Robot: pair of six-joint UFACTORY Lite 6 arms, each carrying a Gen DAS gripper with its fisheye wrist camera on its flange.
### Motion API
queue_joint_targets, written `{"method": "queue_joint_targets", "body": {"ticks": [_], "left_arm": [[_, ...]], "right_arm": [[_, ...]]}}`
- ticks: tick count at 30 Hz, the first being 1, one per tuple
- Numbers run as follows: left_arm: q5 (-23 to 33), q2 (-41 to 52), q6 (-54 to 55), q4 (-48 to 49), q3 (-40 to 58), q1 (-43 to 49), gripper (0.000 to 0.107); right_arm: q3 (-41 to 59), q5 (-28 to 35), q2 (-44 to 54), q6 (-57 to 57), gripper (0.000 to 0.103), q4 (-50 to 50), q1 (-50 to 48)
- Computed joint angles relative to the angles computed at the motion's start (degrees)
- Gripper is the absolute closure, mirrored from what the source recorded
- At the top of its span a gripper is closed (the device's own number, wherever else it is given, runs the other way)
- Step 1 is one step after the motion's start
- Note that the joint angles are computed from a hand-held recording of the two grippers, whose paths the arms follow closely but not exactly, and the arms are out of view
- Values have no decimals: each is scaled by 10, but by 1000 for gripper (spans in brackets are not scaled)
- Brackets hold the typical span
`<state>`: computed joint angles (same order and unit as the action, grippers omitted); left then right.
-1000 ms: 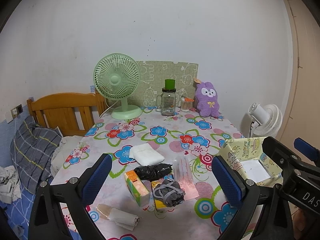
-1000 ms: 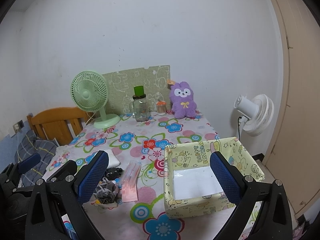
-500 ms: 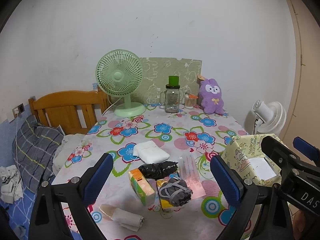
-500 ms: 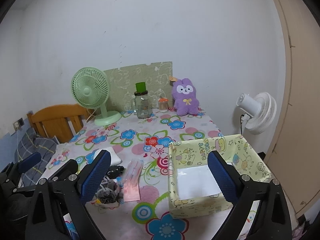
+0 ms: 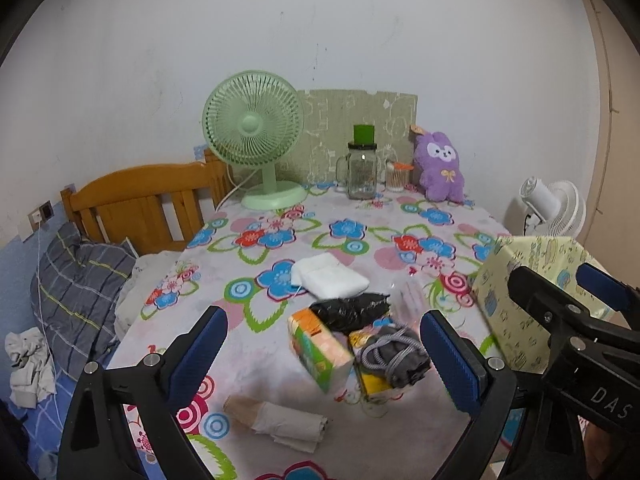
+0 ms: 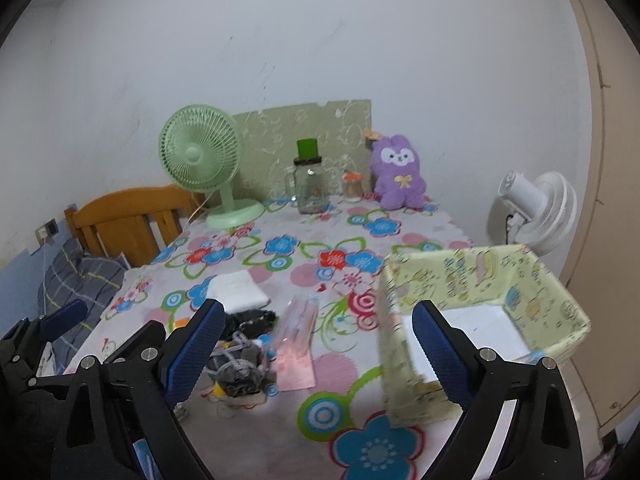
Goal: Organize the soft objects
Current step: 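Move both tools down toward the grey rope bundle and rolled cloth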
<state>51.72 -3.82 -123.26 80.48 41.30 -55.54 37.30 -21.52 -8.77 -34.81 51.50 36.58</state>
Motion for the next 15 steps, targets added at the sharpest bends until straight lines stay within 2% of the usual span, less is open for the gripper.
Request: {"method": "queue_joint_targets", "body": {"ticks": [8,15], "left_arm": [[-52,-11,-38,30,-54,34,9],[-94,-11,-69,61,-83,69,9]], "right_arm": [[21,-29,68,27,9,-3,48],[54,-26,128,50,9,-15,64]]}}
